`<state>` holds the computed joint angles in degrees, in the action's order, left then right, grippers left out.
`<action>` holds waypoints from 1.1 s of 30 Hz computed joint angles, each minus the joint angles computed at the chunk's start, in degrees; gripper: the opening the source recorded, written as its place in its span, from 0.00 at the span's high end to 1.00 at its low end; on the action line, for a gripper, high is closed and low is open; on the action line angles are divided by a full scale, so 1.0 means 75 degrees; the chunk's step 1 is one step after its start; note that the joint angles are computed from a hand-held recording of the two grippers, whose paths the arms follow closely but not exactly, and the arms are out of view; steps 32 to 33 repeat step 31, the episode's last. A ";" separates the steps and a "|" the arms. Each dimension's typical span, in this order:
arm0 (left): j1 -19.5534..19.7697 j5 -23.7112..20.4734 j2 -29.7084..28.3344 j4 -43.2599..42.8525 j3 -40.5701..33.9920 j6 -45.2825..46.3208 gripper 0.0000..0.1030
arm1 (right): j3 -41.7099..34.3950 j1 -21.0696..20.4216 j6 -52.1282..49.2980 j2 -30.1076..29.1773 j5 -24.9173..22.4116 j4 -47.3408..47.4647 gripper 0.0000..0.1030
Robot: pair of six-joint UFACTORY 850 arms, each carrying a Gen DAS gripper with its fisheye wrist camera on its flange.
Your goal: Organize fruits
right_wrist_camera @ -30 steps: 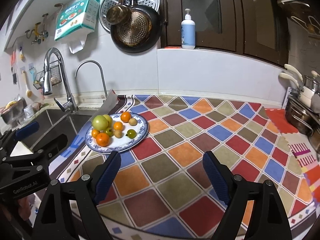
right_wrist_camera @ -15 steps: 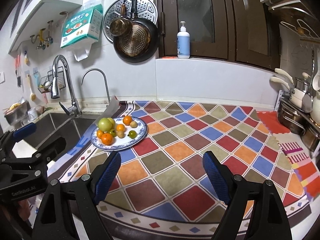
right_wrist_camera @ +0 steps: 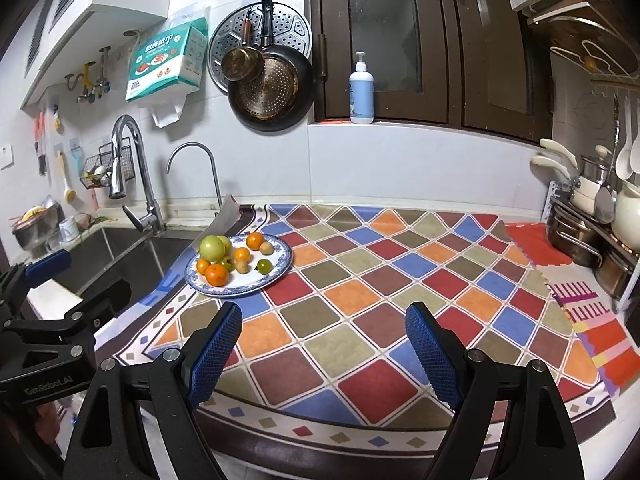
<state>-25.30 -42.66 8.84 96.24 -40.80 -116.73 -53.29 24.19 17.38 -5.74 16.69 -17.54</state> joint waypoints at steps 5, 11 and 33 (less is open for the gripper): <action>-0.0151 -0.0164 0.0071 -0.0062 0.0050 0.0029 0.00 | 0.0121 -0.0026 0.0011 0.0118 0.0059 -0.0044 0.18; -0.0279 -0.0340 0.0116 -0.0127 0.0074 0.0046 0.00 | 0.0265 -0.0069 0.0013 0.0261 0.0149 -0.0093 0.15; -0.0420 -0.0434 -0.0156 -0.0482 -0.0173 0.0257 0.00 | 0.0281 -0.0272 0.0758 0.0228 0.0146 -0.0882 0.15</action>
